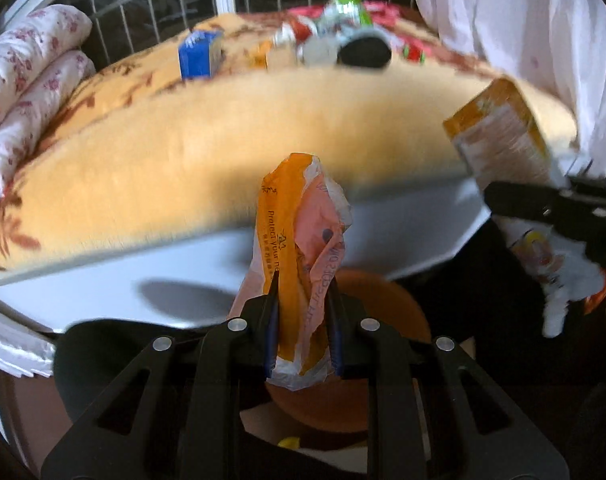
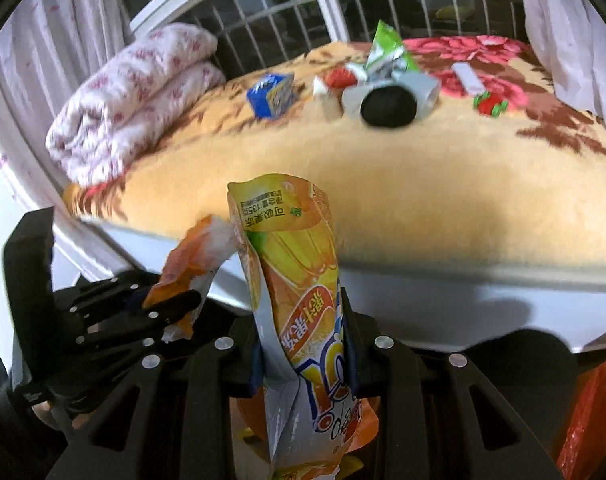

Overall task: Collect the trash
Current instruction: 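Carry both items over the orange bin and open both grippers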

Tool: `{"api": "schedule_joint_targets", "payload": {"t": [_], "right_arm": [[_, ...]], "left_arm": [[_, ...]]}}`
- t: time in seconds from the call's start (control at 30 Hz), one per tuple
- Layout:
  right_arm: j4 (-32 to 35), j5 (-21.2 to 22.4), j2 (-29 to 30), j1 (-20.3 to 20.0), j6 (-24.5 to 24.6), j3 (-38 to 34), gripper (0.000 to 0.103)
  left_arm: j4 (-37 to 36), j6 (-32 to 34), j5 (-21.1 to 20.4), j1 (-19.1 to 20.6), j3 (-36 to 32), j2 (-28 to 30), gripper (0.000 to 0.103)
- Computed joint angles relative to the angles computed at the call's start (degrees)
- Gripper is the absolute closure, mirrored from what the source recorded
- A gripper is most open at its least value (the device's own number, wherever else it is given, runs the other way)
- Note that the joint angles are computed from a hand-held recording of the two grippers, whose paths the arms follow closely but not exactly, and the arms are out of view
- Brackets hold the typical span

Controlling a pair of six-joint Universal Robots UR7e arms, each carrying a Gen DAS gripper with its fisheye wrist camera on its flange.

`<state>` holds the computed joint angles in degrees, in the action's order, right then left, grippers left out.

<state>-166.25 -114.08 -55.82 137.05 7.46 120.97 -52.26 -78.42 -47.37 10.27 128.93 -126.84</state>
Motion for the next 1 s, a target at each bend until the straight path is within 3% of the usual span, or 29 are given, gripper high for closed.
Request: {"api": "schedule_joint_targets", "payload": {"t": [0.2, 0.4, 0.83, 0.93, 1.0], "right_arm": [[-1.04, 1.41, 1.38, -1.33, 3.68, 2.43, 0.073], [-0.3, 0.73, 2.74, -1.36, 3.22, 1.95, 0.073], [1.07, 1.67, 3.28, -3.4, 3.95, 3.13, 0.073], [1.41, 2.2, 3.71, -3.94, 3.97, 3.12, 0.073], [1.95, 2.42, 4.13, -4.42, 4.1, 2.97, 0.064]], "left_arm": [[-0.88, 0.14, -4.47, 3.1, 3.17, -4.33, 0.084], [-1.9, 1.1, -4.22, 2.96, 3.64, -4.36, 0.084], [-12.38, 11.04, -4.45, 9.59, 6.04, -1.91, 0.084], [-13.88, 12.78, -4.33, 11.01, 6.01, -0.92, 0.081], [-14.35, 14.11, -4.29, 12.23, 5.85, -0.62, 0.065]]}}
